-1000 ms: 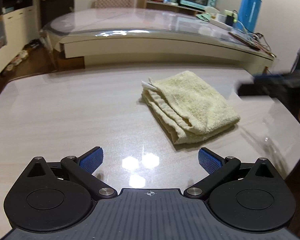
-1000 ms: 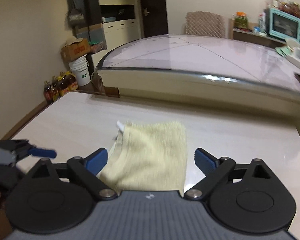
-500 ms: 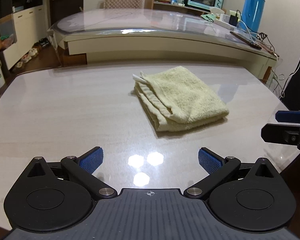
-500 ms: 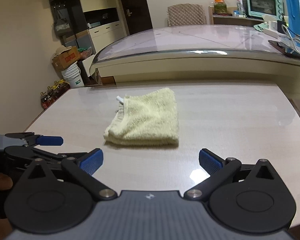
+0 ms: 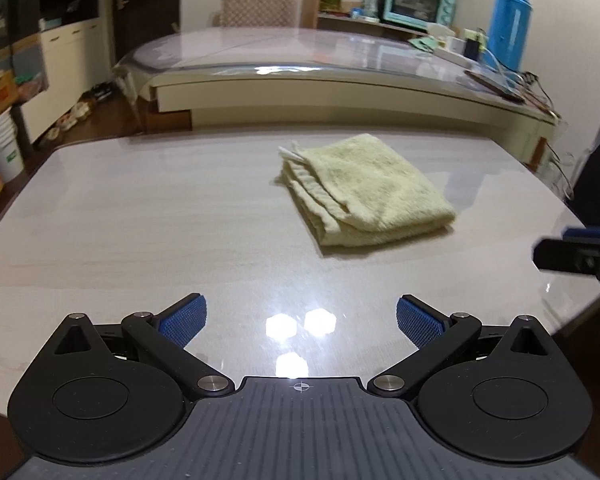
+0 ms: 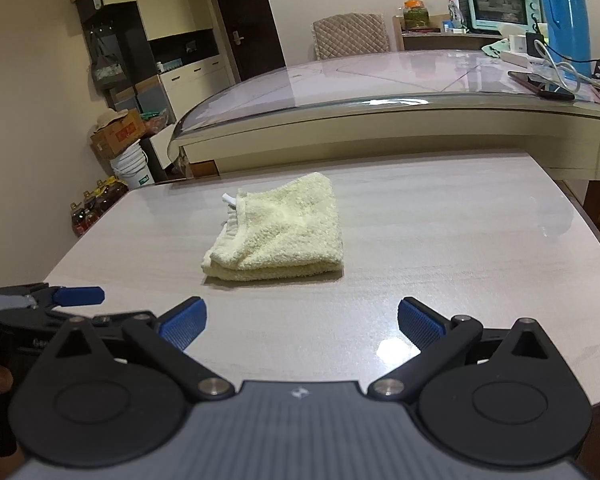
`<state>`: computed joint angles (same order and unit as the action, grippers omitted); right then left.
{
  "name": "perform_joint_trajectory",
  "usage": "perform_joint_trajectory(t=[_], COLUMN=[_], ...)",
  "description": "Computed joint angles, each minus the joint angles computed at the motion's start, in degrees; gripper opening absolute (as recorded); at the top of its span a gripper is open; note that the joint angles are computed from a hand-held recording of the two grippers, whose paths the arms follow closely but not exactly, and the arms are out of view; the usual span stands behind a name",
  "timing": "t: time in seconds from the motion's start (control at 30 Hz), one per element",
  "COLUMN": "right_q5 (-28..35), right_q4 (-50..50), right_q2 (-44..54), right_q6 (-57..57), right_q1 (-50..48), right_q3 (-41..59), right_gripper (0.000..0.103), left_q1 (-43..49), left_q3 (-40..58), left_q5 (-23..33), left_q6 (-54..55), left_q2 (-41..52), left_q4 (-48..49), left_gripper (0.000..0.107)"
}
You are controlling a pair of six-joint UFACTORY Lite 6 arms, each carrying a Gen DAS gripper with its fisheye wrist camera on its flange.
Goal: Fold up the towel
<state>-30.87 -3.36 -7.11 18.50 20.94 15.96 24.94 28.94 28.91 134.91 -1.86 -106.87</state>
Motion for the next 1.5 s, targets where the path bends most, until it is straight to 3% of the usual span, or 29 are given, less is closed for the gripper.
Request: perform_joint_trajectory(t=[0.07, 0.33, 0.4, 0.63, 0.87, 1.07, 1.33, 1.5], right_q5=[-3.22, 0.26, 1.16, 5.66, 10.89, 11.07, 9.63, 8.99], right_q4=[-1.67, 12.90, 20.90, 40.77, 61.59, 77.92, 85.21, 85.08], right_q2=[1.97, 16.66, 21.09, 34.36, 47.49, 55.13, 58.38, 58.53], right_q6=[0.28, -18.03, -25.35, -46.45, -70.08, -88.06, -94.74, -94.85], right_q1=[0.38, 10.50, 13.15, 17.07, 17.10, 17.56, 17.72, 18.04], right_q3=[0.79, 18.57, 23.92, 40.76, 59.22, 69.35, 73.18, 73.28], right_gripper=[0.103, 0.097, 0.090, 0.045, 0.027, 0.027, 0.026, 0.010], left_q1=[0.65, 7.25, 8.91, 12.60, 14.59, 15.96, 16.38, 16.54], left_q3=[-0.49, 3.26, 5.32, 11.24, 16.50, 19.73, 22.82, 23.54], left_q5=[-0.04, 0.28, 0.53, 2.28, 6.30, 9.62, 11.80, 12.40], left_q6=[0.70, 0.11, -0.73, -2.26, -5.48, -8.43, -9.67, -10.38], left_q2=[-0.82, 1.91, 4.00, 10.67, 15.38, 17.94, 21.18, 22.06], left_q4=[0.47, 0.86, 1.59, 3.71, 6.92, 9.82, 11.87, 12.87], left_gripper=[0.103, 0.103, 0.103, 0.103, 0.103, 0.103, 0.103, 0.103])
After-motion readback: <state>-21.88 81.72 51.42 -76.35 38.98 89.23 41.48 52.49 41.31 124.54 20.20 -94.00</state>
